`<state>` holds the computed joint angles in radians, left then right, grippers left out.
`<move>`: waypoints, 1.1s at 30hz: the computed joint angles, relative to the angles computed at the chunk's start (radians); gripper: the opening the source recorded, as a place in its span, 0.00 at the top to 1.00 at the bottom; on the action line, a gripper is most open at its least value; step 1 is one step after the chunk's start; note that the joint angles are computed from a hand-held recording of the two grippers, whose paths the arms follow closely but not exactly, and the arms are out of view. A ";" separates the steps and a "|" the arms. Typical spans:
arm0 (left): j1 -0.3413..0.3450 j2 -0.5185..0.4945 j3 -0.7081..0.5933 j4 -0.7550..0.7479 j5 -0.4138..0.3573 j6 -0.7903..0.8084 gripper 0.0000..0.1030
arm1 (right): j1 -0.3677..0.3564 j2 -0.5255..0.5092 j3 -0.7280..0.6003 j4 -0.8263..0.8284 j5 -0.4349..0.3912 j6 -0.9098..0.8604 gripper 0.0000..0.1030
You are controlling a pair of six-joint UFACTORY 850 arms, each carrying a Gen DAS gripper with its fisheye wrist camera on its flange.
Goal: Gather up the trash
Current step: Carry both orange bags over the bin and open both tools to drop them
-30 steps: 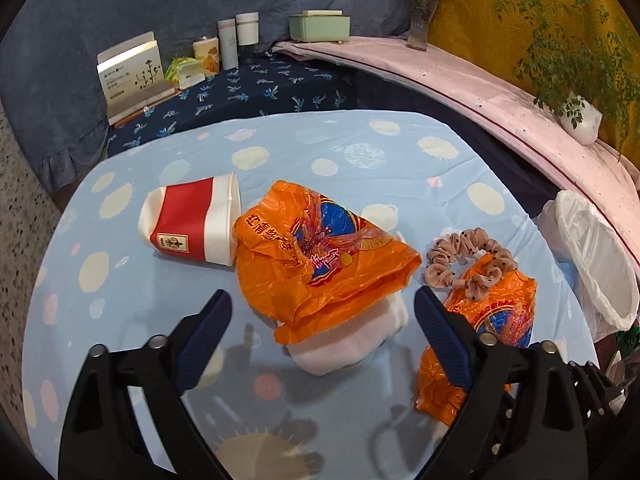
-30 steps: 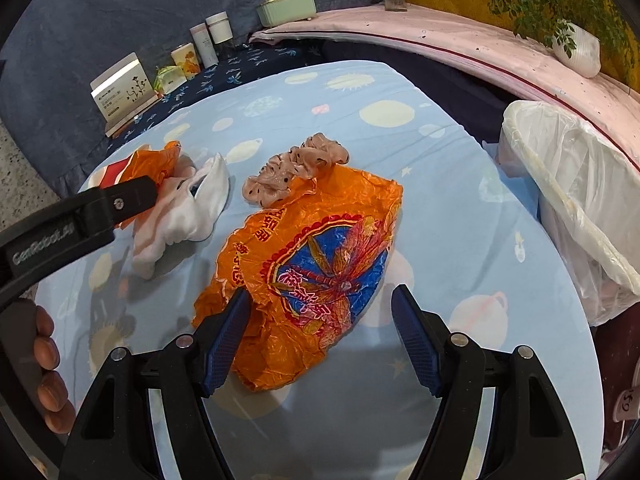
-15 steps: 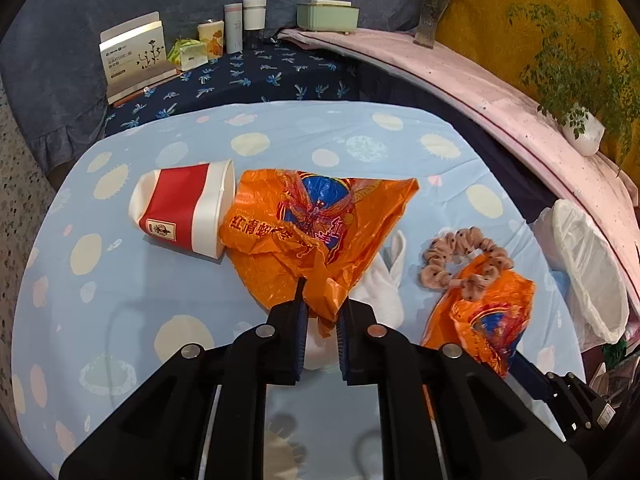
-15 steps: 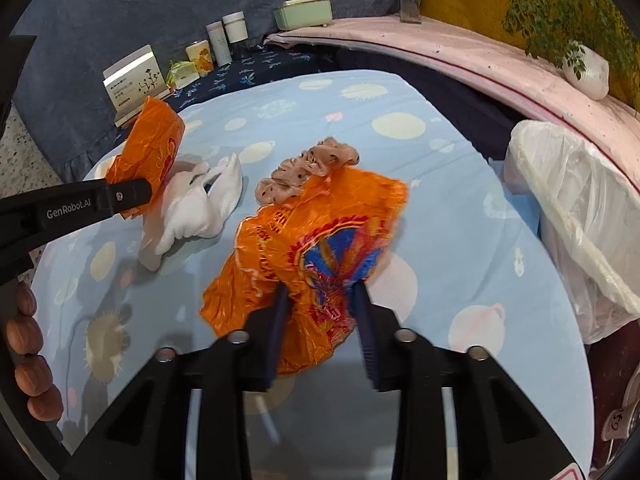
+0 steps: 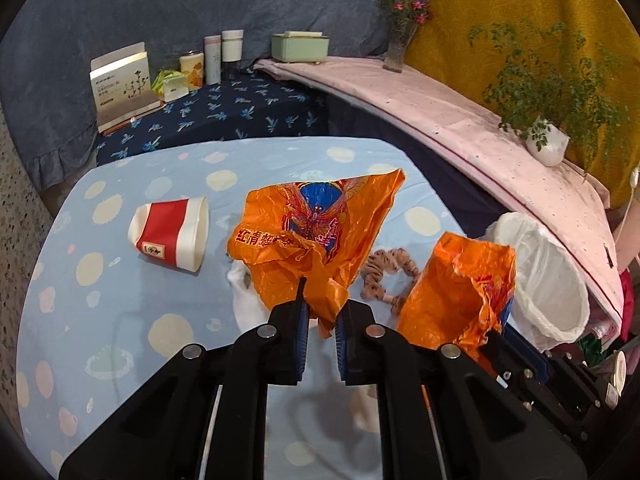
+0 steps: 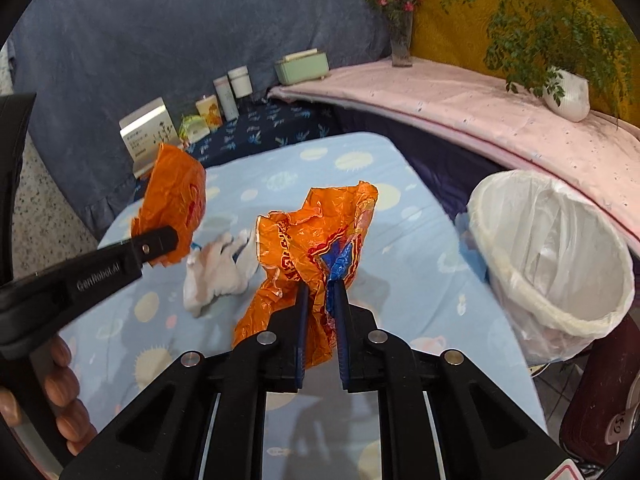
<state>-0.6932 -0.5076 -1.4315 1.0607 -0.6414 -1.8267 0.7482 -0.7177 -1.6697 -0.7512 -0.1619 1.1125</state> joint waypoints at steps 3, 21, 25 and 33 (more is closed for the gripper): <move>-0.015 -0.003 -0.023 0.005 0.011 0.009 0.89 | -0.010 0.039 0.041 -0.217 0.016 0.228 0.88; -0.091 -0.169 -0.345 -0.089 0.023 0.258 0.89 | -0.124 0.219 0.236 -1.126 -0.039 1.201 0.88; -0.098 -0.236 -0.456 -0.158 0.041 0.372 0.89 | -0.156 0.246 0.273 -1.170 -0.056 1.264 0.88; -0.099 -0.417 -0.745 -0.392 0.054 0.668 0.89 | -0.226 0.277 0.325 -1.231 -0.075 1.364 0.88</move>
